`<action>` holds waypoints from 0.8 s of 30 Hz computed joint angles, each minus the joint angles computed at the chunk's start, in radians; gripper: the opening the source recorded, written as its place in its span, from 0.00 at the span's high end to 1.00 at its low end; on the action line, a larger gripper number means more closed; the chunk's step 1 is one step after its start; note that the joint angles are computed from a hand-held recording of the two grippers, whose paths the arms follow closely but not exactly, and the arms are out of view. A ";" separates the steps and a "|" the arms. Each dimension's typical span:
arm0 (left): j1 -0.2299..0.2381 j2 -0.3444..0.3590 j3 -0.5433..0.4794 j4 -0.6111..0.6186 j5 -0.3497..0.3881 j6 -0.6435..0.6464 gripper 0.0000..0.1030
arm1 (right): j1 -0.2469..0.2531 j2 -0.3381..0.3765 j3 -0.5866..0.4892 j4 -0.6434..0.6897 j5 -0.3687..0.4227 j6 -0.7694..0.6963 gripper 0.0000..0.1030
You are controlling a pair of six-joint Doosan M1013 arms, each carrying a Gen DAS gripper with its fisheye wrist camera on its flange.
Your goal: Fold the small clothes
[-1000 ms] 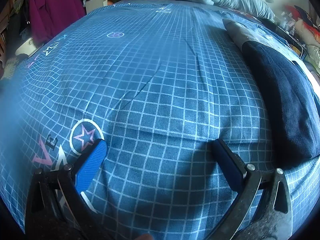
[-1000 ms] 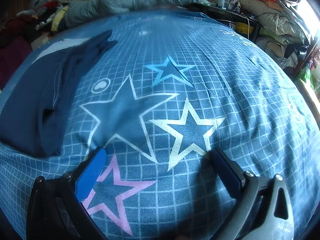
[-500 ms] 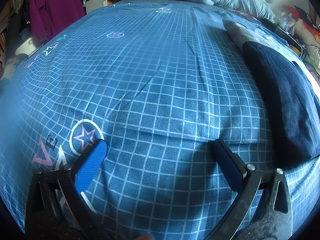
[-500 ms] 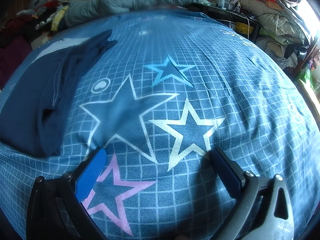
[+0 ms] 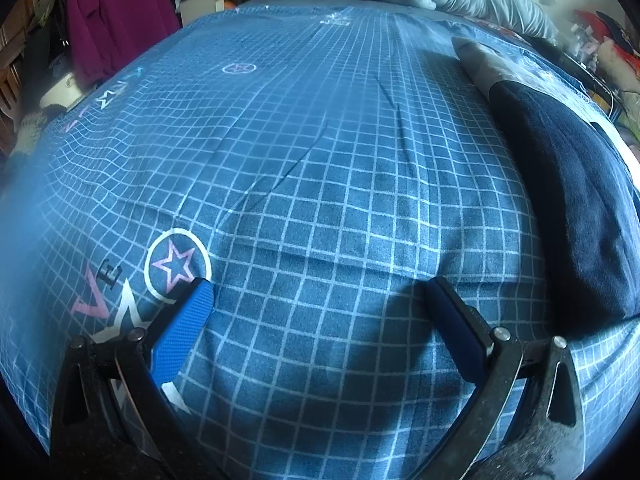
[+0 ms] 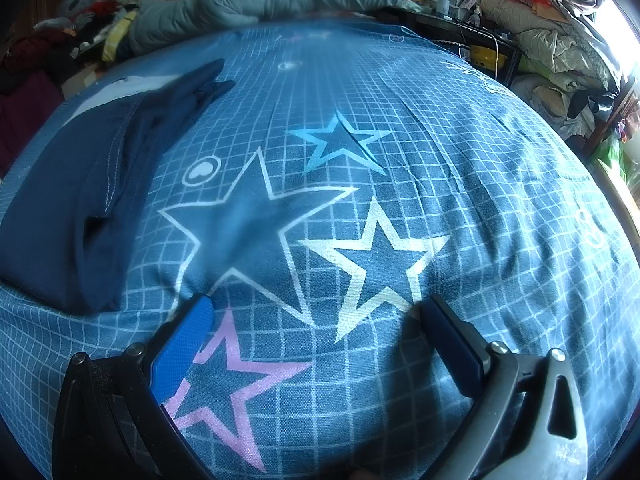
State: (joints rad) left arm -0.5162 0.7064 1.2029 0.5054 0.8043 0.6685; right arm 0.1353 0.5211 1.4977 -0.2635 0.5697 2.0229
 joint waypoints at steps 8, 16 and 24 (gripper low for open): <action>-0.004 -0.004 0.010 0.000 -0.005 -0.013 0.00 | 0.000 0.000 0.000 -0.001 0.001 0.001 0.00; -0.003 -0.003 0.009 -0.001 -0.005 -0.013 0.00 | 0.000 0.000 0.000 0.002 0.002 -0.002 0.00; -0.004 -0.003 0.008 0.000 -0.004 -0.014 0.00 | -0.002 0.001 -0.005 0.019 0.009 -0.016 0.00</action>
State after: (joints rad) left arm -0.5202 0.7039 1.2112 0.5050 0.7998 0.6547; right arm 0.1336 0.5225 1.4928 -0.2441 0.5791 2.0069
